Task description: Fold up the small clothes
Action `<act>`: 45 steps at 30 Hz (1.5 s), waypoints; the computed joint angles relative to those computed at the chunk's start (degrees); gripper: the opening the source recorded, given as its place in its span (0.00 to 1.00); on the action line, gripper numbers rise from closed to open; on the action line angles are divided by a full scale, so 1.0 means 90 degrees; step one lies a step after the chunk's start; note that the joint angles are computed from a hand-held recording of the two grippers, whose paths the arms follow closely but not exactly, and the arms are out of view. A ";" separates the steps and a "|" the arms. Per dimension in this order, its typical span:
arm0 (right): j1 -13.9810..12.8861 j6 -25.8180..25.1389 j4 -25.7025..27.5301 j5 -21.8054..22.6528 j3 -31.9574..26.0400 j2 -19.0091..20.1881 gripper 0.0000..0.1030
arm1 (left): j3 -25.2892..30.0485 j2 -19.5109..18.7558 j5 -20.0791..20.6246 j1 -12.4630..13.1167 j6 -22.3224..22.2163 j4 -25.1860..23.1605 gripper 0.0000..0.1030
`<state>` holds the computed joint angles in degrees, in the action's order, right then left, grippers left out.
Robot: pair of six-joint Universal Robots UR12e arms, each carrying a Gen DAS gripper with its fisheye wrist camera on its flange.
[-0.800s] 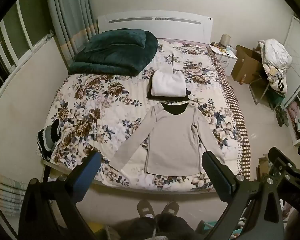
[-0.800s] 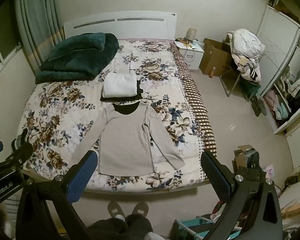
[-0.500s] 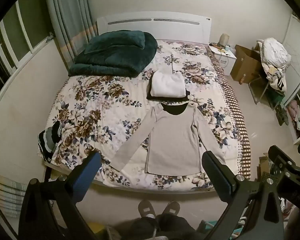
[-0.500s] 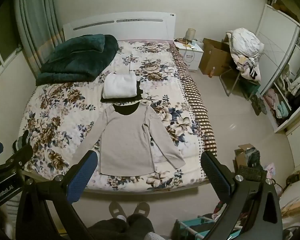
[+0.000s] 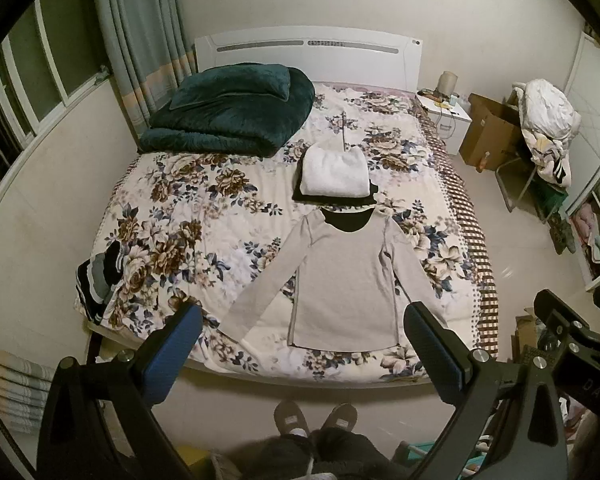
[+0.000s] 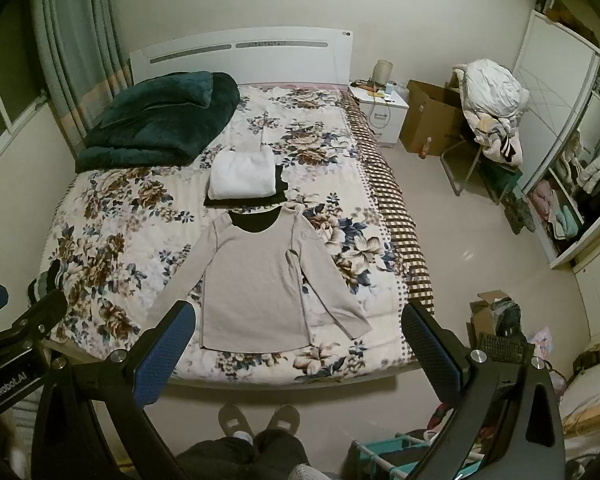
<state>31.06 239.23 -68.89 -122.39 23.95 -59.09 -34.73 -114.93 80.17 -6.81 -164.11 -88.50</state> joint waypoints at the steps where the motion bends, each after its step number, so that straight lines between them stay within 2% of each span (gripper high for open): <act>1: 0.0004 0.0011 0.0110 -0.0016 -0.0198 0.0094 1.00 | -0.0001 0.0002 -0.0004 0.0000 0.0005 -0.0003 1.00; 3: 0.0006 0.0011 0.0137 -0.0009 -0.0259 0.0119 1.00 | -0.0008 0.0002 -0.0005 -0.0003 -0.0015 0.0019 1.00; 5: 0.0007 0.0002 0.0318 -0.0018 -0.0608 0.0285 1.00 | -0.0010 0.0001 -0.0001 -0.0005 -0.0014 0.0028 1.00; 12: 0.0015 0.0022 0.0386 -0.0036 -0.0706 0.0319 1.00 | 0.0178 -0.0076 -0.0025 -0.0005 -0.0031 -0.0064 1.00; 26: 0.0023 0.0004 0.0232 -0.0072 -0.0443 0.0176 1.00 | 0.0066 -0.0021 -0.0038 0.0003 -0.0042 0.0048 1.00; 28: 0.0025 0.0025 0.0308 -0.0070 -0.0538 0.0223 1.00 | 0.0064 -0.0018 -0.0047 0.0005 -0.0039 0.0042 1.00; 29: 0.0017 -0.0015 0.0459 -0.0077 -0.0824 0.0312 1.00 | 0.0086 -0.0027 -0.0042 0.0002 -0.0044 0.0031 1.00; 33: 0.0017 -0.0002 0.0538 -0.0080 -0.0958 0.0376 1.00 | 0.0037 -0.0005 -0.0059 0.0008 -0.0038 0.0072 1.00; 37: 0.0019 -0.0005 0.0432 -0.0082 -0.0790 0.0307 1.00 | 0.0037 -0.0004 -0.0055 0.0009 -0.0046 0.0079 1.00; 39: 0.0021 -0.0018 0.0507 -0.0087 -0.0921 0.0365 1.00 | 0.0017 0.0005 -0.0058 0.0009 -0.0040 0.0095 1.00; 41: 0.0018 -0.0011 0.0342 -0.0086 -0.0662 0.0250 1.00 | -0.0004 0.0014 -0.0067 0.0012 -0.0033 0.0111 1.00; 45: 0.0017 -0.0003 0.0420 -0.0094 -0.0801 0.0312 1.00 | 0.0019 0.0006 -0.0073 0.0014 -0.0036 0.0094 1.00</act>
